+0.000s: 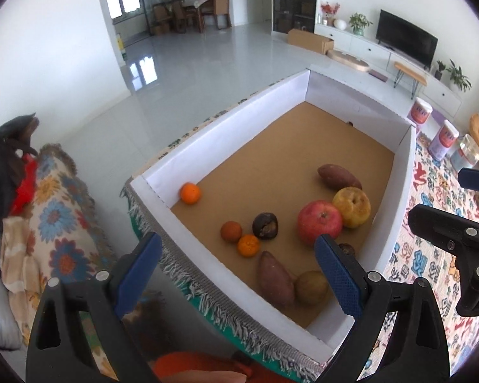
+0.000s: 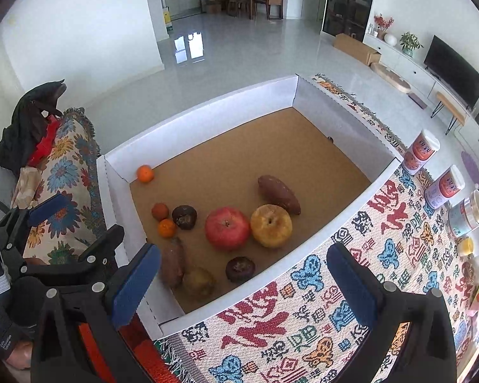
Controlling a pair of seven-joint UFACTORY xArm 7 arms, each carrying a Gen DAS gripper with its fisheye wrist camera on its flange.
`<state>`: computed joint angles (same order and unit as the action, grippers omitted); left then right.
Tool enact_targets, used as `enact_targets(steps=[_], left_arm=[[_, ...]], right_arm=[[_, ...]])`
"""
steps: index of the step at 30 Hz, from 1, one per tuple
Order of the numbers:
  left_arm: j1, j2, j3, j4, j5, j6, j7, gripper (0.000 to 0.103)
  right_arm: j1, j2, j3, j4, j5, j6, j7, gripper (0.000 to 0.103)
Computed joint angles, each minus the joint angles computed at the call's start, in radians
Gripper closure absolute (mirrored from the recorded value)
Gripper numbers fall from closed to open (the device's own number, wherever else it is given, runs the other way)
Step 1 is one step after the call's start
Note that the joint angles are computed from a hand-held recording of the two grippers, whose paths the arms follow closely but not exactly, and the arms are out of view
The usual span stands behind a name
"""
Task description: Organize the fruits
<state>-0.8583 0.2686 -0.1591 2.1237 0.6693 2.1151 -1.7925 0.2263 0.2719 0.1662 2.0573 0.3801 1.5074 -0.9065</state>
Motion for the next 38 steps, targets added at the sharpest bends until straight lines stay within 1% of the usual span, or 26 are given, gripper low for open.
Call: enact_targets(steps=[5, 15, 21, 27, 34, 38], left_arm=[[0.024, -0.012, -0.004, -0.018, -0.043, -0.027, -0.014, 0.006], [0.021, -0.011, -0.007, -0.008, -0.037, 0.0, -0.008, 0.006], [0.029, -0.018, -0.008, -0.021, -0.045, -0.005, -0.006, 0.006], [0.057, -0.055, -0.02, -0.081, -0.069, -0.042, -0.019, 0.006], [0.127, -0.15, -0.053, -0.236, -0.122, -0.169, -0.066, 0.006], [0.149, -0.134, -0.074, -0.232, -0.125, -0.167, -0.055, 0.006]], right_arm=[[0.017, 0.014, 0.0, 0.005, -0.034, -0.003, 0.021, 0.0], [0.026, 0.014, 0.003, -0.013, -0.046, -0.029, 0.025, 0.0], [0.031, 0.008, 0.005, -0.027, -0.049, -0.037, 0.029, 0.0], [0.04, -0.006, 0.005, -0.055, -0.058, -0.056, 0.026, 0.0], [0.05, 0.005, 0.006, -0.057, -0.065, -0.058, 0.049, 0.0], [0.055, 0.008, 0.008, -0.067, -0.069, -0.055, 0.065, 0.0]])
